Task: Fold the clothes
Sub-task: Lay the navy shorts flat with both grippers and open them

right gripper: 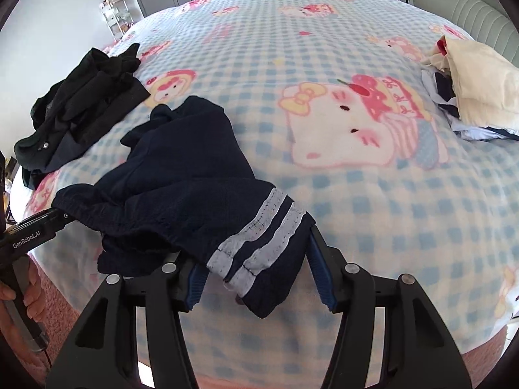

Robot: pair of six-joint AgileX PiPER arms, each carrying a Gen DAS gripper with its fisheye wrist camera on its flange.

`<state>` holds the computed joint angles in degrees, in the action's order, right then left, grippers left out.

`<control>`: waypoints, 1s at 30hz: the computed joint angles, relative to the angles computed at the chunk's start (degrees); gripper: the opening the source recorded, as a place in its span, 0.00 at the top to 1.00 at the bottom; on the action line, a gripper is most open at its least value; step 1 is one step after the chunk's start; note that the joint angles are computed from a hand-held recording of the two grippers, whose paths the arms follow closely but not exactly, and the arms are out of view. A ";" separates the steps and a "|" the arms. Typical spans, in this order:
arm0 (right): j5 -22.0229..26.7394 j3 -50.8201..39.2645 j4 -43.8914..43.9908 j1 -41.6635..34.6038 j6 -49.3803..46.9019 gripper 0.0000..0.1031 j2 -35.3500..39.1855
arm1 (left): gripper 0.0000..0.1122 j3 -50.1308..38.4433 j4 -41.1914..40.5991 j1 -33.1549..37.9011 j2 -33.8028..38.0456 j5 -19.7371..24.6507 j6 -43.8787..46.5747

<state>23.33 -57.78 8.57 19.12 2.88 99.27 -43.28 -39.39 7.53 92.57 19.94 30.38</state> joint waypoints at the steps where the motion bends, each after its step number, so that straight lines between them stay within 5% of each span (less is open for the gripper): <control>1: -0.34 0.21 2.60 -0.47 -2.15 0.45 -0.13 | 0.55 0.51 -2.09 0.31 -0.46 -0.76 1.54; 4: -2.86 2.47 12.71 -1.90 -10.42 0.44 -3.11 | 0.55 2.31 -6.83 0.84 -3.14 -5.43 3.79; 8: -0.22 -2.04 2.47 -0.34 -2.20 0.37 0.56 | 0.57 -0.52 -5.27 2.26 -1.18 -3.57 1.72; 9: 1.05 -3.38 2.76 -0.33 -2.96 0.45 2.38 | 0.68 -1.00 -7.59 2.55 -0.39 -2.19 4.68; 10: 1.91 -4.16 5.35 -0.60 -5.70 0.66 3.83 | 0.74 -1.10 -9.96 2.53 0.16 -0.98 7.84; 11: 2.80 -4.83 9.59 -1.28 -10.34 0.72 5.35 | 0.84 -0.88 -11.11 2.21 0.26 -0.20 9.59; 16: 1.53 -3.84 12.39 -1.50 -13.10 0.85 4.94 | 0.90 -0.77 -12.70 0.77 0.15 1.28 12.22; 22: 8.70 -19.99 2.52 -3.95 -6.47 0.90 4.57 | 0.94 -25.60 5.24 -0.56 1.34 11.06 -4.85; 25: 11.38 -30.96 1.22 -5.26 -5.65 0.90 2.10 | 0.94 -40.26 5.87 -1.11 -1.13 13.92 -6.34; 30: 6.98 -34.36 -3.55 -5.48 -0.84 0.90 -6.96 | 0.93 -44.93 2.52 -0.84 -6.34 14.90 -4.73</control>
